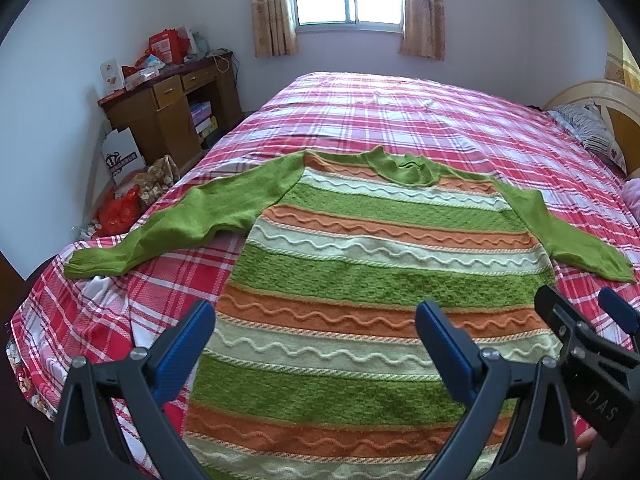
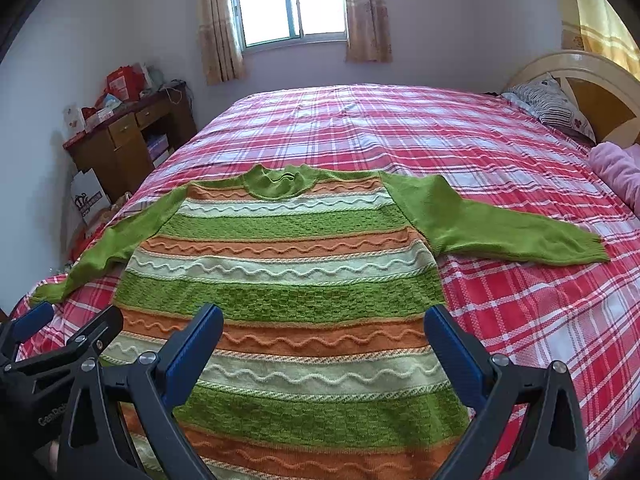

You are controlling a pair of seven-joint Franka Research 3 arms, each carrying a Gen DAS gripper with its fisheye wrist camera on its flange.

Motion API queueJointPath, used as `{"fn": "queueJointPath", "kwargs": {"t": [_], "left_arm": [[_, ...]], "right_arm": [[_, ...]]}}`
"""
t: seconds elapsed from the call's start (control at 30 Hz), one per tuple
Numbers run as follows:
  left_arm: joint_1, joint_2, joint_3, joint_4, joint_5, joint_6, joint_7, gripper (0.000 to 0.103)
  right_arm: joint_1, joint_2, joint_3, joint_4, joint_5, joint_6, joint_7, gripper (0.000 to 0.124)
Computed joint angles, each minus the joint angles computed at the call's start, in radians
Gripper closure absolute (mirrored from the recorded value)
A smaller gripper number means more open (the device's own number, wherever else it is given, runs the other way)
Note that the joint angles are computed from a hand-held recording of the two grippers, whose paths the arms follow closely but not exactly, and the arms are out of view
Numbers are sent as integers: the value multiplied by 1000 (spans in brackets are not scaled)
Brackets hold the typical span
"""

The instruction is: Fold small clothes

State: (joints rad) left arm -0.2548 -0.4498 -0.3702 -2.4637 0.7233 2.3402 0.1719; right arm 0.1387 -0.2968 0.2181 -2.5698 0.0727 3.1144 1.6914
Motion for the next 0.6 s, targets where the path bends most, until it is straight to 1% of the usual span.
{"fn": "queueJointPath", "kwargs": {"t": [0.03, 0.13, 0.23, 0.27, 0.4, 0.5, 0.6], "left_arm": [[2, 5, -1, 2, 4, 1, 0, 1], [12, 26, -4, 13, 26, 0, -8, 1], [19, 52, 8, 21, 43, 27, -11, 1], [23, 64, 10, 27, 50, 34, -12, 1], [38, 115, 13, 62, 87, 37, -29, 1], [45, 151, 20, 85, 120, 41, -43, 1], [53, 192, 19, 113, 188, 31, -66, 1]], "right_arm": [[-1, 5, 0, 4, -1, 2, 0, 23], [-60, 30, 44, 29, -43, -2, 34, 23], [-76, 63, 42, 62, -71, -11, 61, 23], [-94, 75, 51, 75, -91, -11, 80, 23], [-107, 123, 36, 122, -155, -22, 117, 23], [-177, 151, 70, 160, -295, -46, 239, 23], [-221, 184, 75, 199, -428, -59, 349, 23]]}}
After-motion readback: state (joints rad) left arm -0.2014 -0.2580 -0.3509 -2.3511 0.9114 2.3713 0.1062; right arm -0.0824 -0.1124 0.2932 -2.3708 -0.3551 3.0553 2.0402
